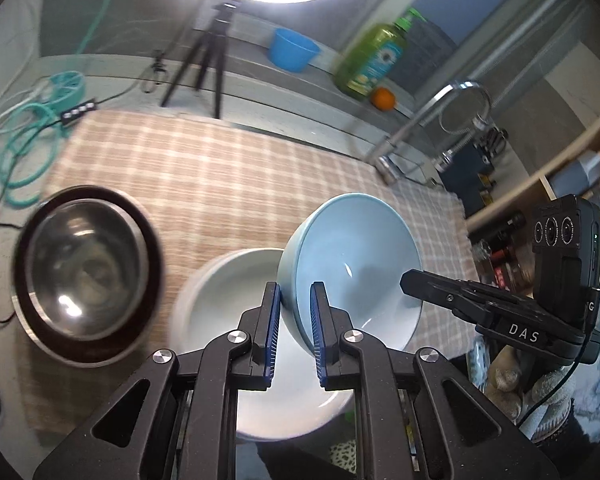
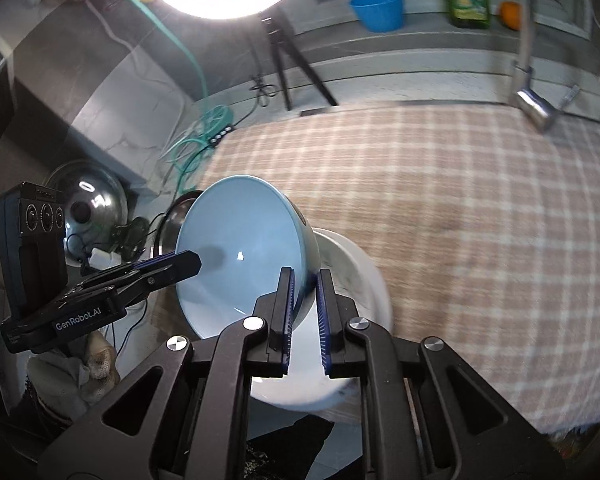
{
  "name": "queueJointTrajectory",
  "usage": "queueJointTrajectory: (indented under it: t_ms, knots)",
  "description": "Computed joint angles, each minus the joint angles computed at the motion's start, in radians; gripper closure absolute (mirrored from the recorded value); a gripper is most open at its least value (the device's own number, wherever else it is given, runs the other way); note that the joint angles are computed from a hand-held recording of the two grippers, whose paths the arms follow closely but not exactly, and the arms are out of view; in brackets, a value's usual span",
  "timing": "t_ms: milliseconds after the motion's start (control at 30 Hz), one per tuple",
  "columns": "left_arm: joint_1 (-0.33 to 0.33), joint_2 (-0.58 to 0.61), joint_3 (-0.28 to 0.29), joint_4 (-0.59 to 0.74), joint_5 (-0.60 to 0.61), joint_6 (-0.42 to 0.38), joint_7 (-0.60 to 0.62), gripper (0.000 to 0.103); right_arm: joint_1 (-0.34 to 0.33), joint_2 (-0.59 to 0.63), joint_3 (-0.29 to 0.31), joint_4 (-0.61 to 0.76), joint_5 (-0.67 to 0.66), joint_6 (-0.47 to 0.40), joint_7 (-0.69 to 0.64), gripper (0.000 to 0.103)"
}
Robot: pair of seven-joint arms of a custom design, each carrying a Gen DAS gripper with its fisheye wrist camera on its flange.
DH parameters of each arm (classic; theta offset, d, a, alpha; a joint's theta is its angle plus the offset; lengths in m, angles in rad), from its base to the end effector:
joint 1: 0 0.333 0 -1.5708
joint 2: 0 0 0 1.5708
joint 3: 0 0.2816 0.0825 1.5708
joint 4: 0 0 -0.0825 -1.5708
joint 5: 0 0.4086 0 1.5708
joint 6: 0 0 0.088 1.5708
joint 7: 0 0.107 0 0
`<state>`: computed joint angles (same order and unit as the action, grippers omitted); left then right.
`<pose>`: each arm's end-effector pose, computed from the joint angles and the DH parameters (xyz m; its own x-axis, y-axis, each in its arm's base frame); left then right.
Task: Organize plates and bowls
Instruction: 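Carry the light-blue bowl with both tools and lower it into the red-outside bowl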
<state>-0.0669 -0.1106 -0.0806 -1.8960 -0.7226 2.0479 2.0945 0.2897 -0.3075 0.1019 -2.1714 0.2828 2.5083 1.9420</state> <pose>0.5716 -0.1231 0.5479 -0.4629 -0.7460 0.4788 -0.8592 0.2446 -0.4494 0.5014 0.2093 0.5535 -0.0237 -0.9025 -0.4299 -0.8609 0.2371 -0.4502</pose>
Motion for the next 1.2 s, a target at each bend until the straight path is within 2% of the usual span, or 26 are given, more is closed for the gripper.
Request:
queueJointTrajectory:
  t_ms: [300,633,900,1200]
  knots:
    - [0.063,0.013,0.037,0.006,0.032,0.039,-0.049,0.090,0.053,0.253,0.015,0.272,0.015,-0.018,-0.085,0.092]
    - [0.124,0.078,0.043,0.048,0.069,0.066,-0.118,0.090,0.089,0.483,0.020,0.529,0.026,-0.084,-0.118,0.092]
    - [0.164,0.150,0.024,0.100,0.098,0.038,-0.171,0.090,0.097,0.599,0.015,0.653,0.029,-0.156,-0.114,0.092]
    - [0.182,0.174,0.006,0.112,0.116,0.038,-0.183,0.090,0.100,0.665,0.008,0.726,0.019,-0.205,-0.107,0.092]
